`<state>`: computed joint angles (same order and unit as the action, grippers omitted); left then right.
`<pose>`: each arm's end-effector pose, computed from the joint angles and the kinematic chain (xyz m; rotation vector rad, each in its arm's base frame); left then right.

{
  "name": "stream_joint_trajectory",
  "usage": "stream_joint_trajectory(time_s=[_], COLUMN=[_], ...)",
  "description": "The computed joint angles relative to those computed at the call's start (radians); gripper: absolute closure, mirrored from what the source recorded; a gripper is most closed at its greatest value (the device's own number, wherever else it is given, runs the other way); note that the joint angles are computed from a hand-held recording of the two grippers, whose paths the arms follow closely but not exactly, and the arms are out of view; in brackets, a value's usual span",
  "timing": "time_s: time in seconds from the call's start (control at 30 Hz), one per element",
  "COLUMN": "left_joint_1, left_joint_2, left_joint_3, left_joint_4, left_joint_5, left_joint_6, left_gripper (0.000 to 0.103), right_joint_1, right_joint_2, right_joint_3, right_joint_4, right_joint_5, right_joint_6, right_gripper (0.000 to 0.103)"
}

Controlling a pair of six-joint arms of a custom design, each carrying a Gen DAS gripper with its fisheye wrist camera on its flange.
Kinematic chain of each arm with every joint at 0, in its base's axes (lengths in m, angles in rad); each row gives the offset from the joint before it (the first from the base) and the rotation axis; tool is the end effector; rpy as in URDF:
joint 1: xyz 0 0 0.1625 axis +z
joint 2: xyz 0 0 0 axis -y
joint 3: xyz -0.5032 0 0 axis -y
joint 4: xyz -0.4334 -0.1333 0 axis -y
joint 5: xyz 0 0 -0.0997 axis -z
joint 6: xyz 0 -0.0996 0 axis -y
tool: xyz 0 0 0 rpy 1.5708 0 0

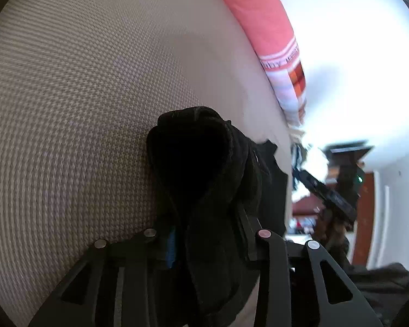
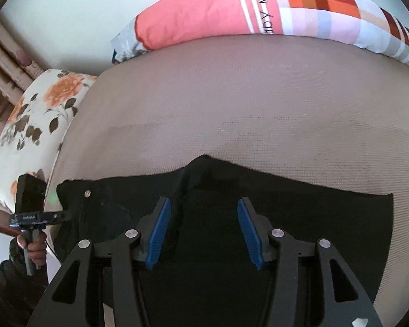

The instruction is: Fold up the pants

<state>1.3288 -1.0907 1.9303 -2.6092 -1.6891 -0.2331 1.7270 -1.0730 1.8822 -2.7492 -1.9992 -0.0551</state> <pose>-0.0351 -0.6496 0.2089 -0.0308 -2.9701 0.2465 0.1943 -0.6426 0.2424 0.1747 -2.6821 0.5304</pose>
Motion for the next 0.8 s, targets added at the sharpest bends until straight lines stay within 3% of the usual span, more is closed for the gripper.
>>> stream_joint_trajectory(time_s=[0.17,0.23,0.47,0.67,0.8], left_joint_1=[-0.129,-0.170,-0.297,-0.427,-0.470], left_joint_2=[-0.030,-0.040,-0.060,0.053,0.167], left_joint_3=[0.055,0.060,0.074,0.030,-0.023], left_joint_4=[-0.045,-0.041,-0.073,-0.129,-0.179], left_joint_5=[0.284,0.331,0.373,0.407,0.370], left_joint_6=[-0.116,-0.157,-0.277,-0.323,-0.362], left_gripper=[0.077,0.078,0.085,0.089,0.090], right_joint_1=[-0.002,-0.007,-0.050,-0.121,-0.178], right_joint_2=[-0.034,-0.055,-0.154,-0.244,-0.317], right_joint_3=[0.041,0.057,0.133,0.202,0.247], right_joint_4=[-0.039,-0.056,-0.137,-0.177,-0.195], right_joint_5=[0.011,0.018,0.064,0.131,0.179], right_joint_6=[-0.023,-0.027,-0.037,-0.040,-0.058], right_gripper=[0.054,0.054,0.054,0.053,0.053])
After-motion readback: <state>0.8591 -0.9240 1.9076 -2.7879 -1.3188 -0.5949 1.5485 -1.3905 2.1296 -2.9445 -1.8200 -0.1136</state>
